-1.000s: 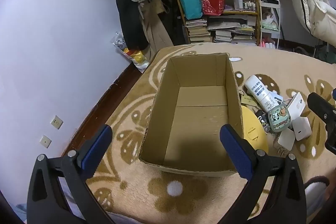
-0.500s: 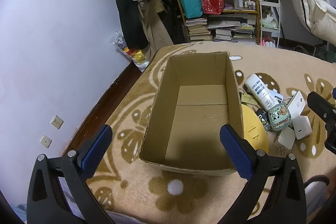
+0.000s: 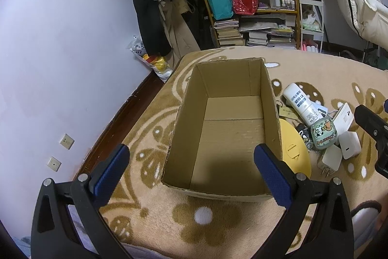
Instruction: Organize rigid objects
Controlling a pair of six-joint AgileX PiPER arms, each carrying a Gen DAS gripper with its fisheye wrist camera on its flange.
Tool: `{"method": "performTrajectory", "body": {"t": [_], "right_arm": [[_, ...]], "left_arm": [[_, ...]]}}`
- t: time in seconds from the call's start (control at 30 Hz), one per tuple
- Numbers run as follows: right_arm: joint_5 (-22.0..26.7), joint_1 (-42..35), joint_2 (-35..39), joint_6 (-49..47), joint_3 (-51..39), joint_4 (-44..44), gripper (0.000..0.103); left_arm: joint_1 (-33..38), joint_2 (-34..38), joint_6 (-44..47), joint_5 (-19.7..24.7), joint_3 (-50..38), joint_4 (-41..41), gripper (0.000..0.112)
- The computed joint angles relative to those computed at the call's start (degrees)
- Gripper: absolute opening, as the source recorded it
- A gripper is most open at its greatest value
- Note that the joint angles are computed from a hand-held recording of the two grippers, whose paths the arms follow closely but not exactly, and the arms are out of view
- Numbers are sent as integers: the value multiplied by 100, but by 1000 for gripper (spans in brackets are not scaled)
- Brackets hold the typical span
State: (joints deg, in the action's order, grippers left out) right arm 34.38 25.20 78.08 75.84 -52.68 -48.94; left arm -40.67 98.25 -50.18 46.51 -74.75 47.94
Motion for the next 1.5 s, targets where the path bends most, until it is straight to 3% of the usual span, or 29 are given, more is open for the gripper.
{"method": "performTrajectory", "body": {"t": [1.5], "right_arm": [[-184,79,260,575,169,-430,103]], "left_arm": [[-11,11,-72,78,45,81,101]]}}
